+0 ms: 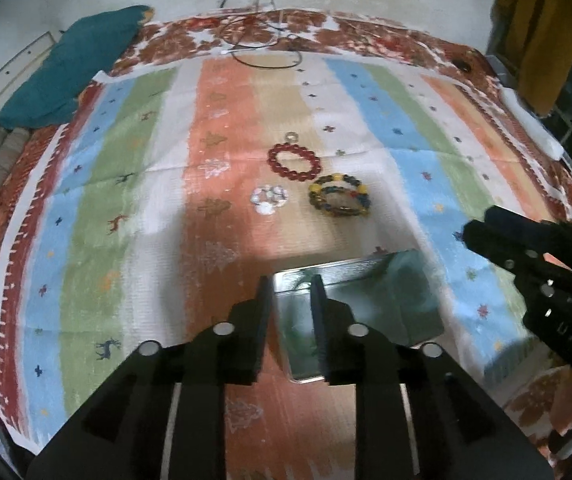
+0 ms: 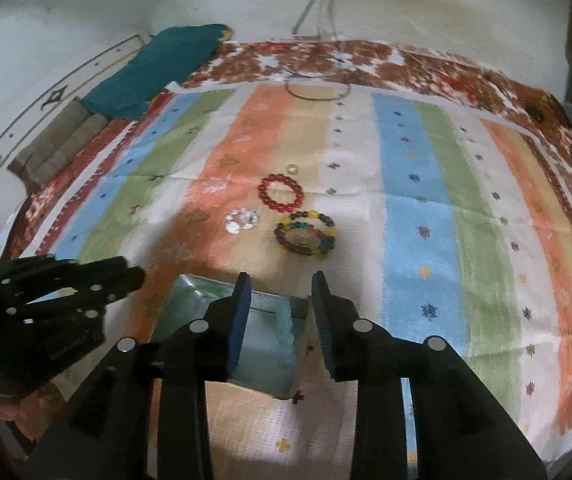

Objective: Organize jewelry
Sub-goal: 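Open the right tool over the tin while the left tool releases the bangle into it, then move both tools back toward the remaining bracelets beside the red bead bracelet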

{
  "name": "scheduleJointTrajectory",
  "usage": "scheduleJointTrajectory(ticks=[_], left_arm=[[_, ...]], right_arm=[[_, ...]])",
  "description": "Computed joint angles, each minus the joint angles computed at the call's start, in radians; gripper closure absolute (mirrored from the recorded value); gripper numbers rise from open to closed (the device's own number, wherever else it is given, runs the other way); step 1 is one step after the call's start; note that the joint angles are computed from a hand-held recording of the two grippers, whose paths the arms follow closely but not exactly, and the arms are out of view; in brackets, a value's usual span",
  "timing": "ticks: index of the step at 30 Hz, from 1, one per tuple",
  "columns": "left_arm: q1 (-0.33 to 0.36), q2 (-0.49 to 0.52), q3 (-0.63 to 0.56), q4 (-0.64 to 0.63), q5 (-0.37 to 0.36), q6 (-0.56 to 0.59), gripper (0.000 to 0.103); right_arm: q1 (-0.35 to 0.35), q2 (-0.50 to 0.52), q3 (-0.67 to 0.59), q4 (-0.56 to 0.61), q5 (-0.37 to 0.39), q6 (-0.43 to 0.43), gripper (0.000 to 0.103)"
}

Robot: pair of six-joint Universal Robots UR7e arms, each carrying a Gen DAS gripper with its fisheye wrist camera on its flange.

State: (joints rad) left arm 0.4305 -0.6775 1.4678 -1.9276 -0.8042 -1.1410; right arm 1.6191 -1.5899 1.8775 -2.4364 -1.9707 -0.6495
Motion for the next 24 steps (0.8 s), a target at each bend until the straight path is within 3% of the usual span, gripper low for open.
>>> scheduleJointTrajectory(ticks=[6,12,24], left_arm=[[0.010,-0.024,0.014,0.035,0.027,-0.080,0.068],[0.025,-0.018,-0.003,0.057,0.036,-0.084,0.056],[0.076,0.017,-0.081,0.135,0.054,-0.081,0.047]], right_arm=[[-0.016,0.029,-0.037,0.021,-0.032,0.046,0.071],[-0.017,0.067,-0.067,0.041,-0.074,0.060,0.062],[-0.002,0.143,-0.118,0.053,-0.140,0.064,0.049]])
